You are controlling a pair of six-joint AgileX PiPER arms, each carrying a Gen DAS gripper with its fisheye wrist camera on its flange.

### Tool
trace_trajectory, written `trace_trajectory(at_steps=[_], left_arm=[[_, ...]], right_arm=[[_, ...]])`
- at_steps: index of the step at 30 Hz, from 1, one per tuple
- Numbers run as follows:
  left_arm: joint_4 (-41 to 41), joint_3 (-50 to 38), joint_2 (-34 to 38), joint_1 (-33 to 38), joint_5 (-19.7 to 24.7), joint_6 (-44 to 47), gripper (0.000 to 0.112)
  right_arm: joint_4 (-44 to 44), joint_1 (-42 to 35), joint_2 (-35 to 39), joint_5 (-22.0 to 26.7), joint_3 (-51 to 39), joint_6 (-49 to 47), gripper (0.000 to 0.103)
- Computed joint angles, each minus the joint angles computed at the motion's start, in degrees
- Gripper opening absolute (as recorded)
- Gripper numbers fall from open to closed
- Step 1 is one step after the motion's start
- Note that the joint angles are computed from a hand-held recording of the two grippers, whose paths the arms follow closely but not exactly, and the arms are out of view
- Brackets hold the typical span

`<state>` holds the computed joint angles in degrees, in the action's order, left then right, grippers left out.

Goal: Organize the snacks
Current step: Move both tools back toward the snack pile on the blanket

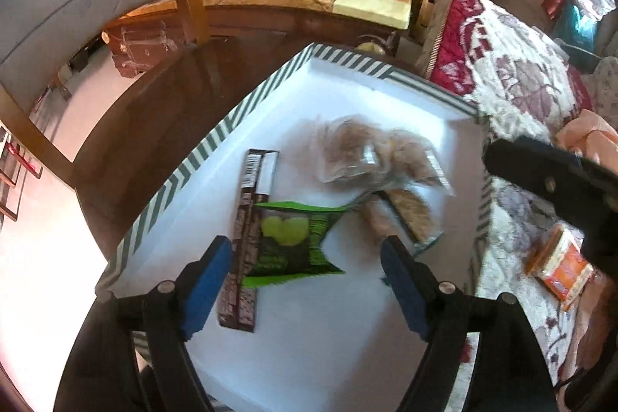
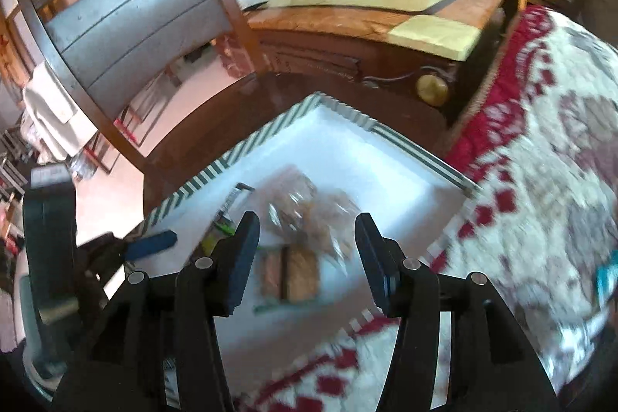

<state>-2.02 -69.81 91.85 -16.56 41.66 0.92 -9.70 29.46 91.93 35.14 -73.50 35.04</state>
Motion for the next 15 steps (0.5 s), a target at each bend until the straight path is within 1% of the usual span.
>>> trace_trajectory(at_steps=[3, 6, 10, 15], left_arm=[[0.46, 0.73, -1.74, -2.0, 0.12, -0.83, 0.082], [1.02, 1.33, -3.38, -4.83, 0.57, -1.61, 0.082], [1.95, 1.76, -4.75, -8.28, 1.09, -3.01, 0.083], [3.73, 2.45, -5.78, -12.78, 1.7, -5.21, 0.083]], right_arm=[[-2.28, -0.19, -5.89, -0.43, 6.27, 4.13, 0.051], [-4.84, 0.08, -10.9, 1.19, 10.45, 7.38, 0.051], [-9.42, 1.25, -17.94, 5.87, 15.55, 11.42, 0.051], [-12.54, -0.1, -27.92, 12.71, 22.26, 14.09, 0.051]])
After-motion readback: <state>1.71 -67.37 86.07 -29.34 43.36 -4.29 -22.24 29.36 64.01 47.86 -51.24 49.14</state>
